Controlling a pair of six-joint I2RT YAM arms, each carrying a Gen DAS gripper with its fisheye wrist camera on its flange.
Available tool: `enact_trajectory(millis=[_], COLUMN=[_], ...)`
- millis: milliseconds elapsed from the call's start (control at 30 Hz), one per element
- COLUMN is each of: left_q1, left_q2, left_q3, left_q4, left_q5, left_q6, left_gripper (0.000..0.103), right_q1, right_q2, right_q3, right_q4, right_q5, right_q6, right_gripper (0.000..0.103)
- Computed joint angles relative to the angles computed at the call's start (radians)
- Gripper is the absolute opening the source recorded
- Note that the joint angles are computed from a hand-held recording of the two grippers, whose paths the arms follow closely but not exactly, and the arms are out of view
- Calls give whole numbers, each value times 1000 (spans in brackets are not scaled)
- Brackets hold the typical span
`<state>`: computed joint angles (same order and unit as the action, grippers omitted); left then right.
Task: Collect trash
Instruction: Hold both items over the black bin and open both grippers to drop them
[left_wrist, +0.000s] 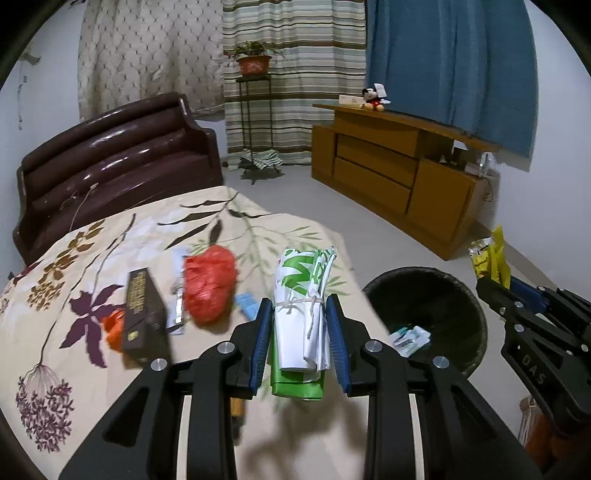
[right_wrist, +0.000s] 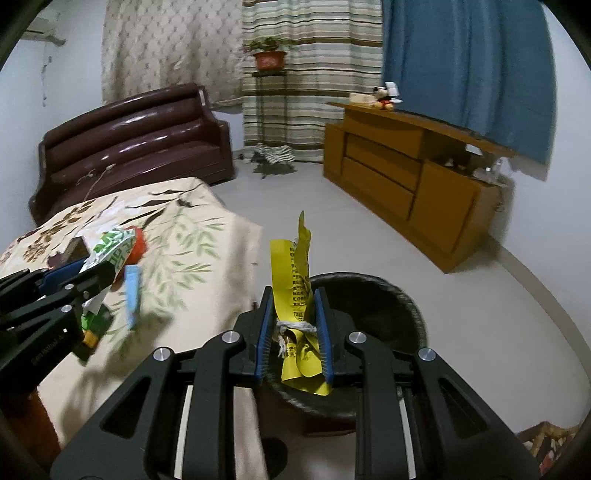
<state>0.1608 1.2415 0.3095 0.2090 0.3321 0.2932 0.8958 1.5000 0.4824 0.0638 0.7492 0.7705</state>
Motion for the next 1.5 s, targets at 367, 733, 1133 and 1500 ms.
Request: enact_trajectory(millis=[367,733,1133,1500], left_q1=[-244,-419,-503,-537], left_q2=[111,305,449,523], left_q3=[26,120,225,288], left_q4=[111,184,193,171], left_q5=[-151,-286,-360,-398], left_q6=[-106,-157,-186,-193], left_gripper=[31,31,31,34], right_q1=[-101,-238,-358,-459], right_q2=[-54,-17,47,121], right_q3=[-87,-140,-165,-163], right_q4=[46,202,337,430], right_q5=[2,-70,-154,-229], right_q6=[-23,-116,-189,-247], right_gripper=[21,21,22,23])
